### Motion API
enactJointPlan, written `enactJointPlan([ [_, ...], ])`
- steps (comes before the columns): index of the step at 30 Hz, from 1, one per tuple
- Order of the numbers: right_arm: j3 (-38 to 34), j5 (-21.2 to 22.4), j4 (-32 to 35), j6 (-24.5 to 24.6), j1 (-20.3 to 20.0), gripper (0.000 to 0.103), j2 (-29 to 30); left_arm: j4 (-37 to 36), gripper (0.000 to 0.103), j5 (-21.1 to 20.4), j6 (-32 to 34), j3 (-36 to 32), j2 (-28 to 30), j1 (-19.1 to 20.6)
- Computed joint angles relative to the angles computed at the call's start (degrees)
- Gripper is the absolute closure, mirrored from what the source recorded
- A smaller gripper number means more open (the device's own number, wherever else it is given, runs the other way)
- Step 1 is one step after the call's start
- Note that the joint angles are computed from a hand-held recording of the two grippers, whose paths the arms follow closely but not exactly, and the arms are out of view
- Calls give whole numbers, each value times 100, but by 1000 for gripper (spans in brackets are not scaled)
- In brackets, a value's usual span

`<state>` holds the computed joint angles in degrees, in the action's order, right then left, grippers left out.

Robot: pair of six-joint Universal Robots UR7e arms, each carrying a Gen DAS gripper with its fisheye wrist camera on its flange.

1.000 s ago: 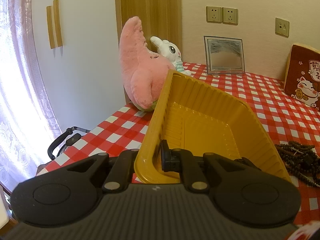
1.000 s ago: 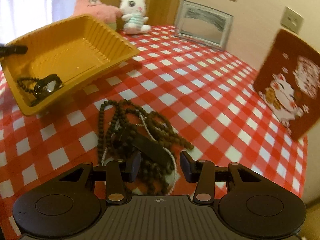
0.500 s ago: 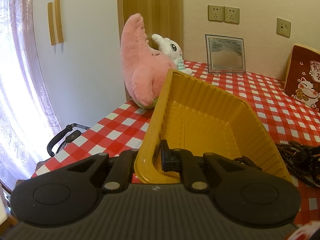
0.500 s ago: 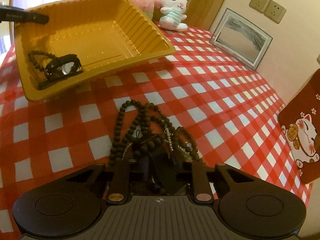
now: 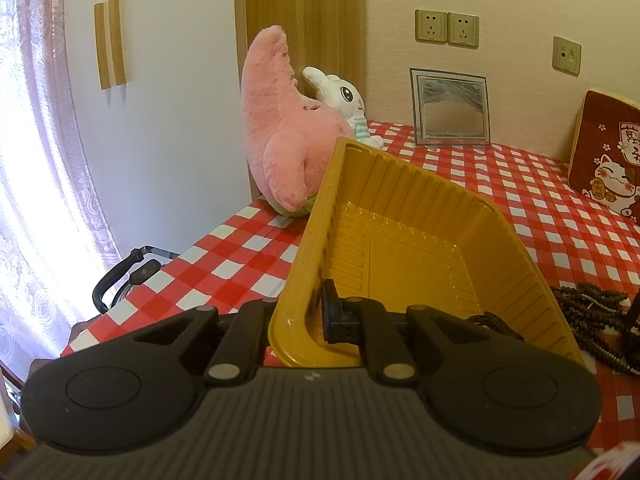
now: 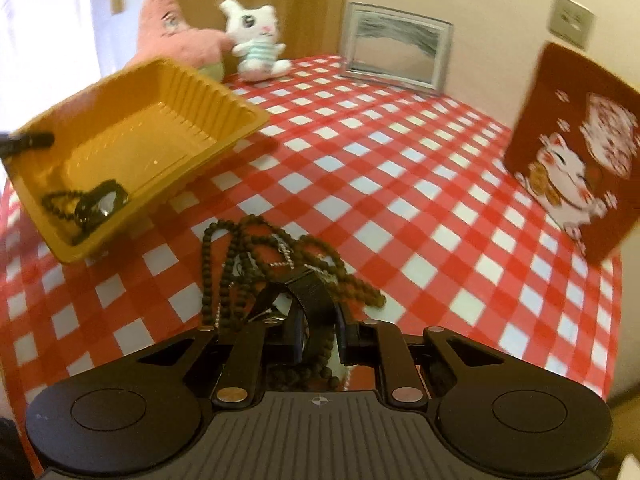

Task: Organize jewelry
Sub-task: 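Grasp the black strap item in the pile with the right gripper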

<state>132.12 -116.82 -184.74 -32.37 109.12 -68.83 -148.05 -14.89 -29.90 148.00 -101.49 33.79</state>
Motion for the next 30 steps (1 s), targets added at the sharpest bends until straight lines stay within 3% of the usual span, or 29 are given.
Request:
enactJointPlan([
  [7, 167, 121, 100, 732, 32, 88, -420, -109, 93, -6, 94, 20, 19, -6],
  [21, 294, 132, 34, 874, 95, 90, -625, 204, 94, 0, -112, 30, -103, -79],
  [30, 296, 402, 165, 1578, -17, 90, -962, 227, 94, -18, -88, 40, -155, -105],
])
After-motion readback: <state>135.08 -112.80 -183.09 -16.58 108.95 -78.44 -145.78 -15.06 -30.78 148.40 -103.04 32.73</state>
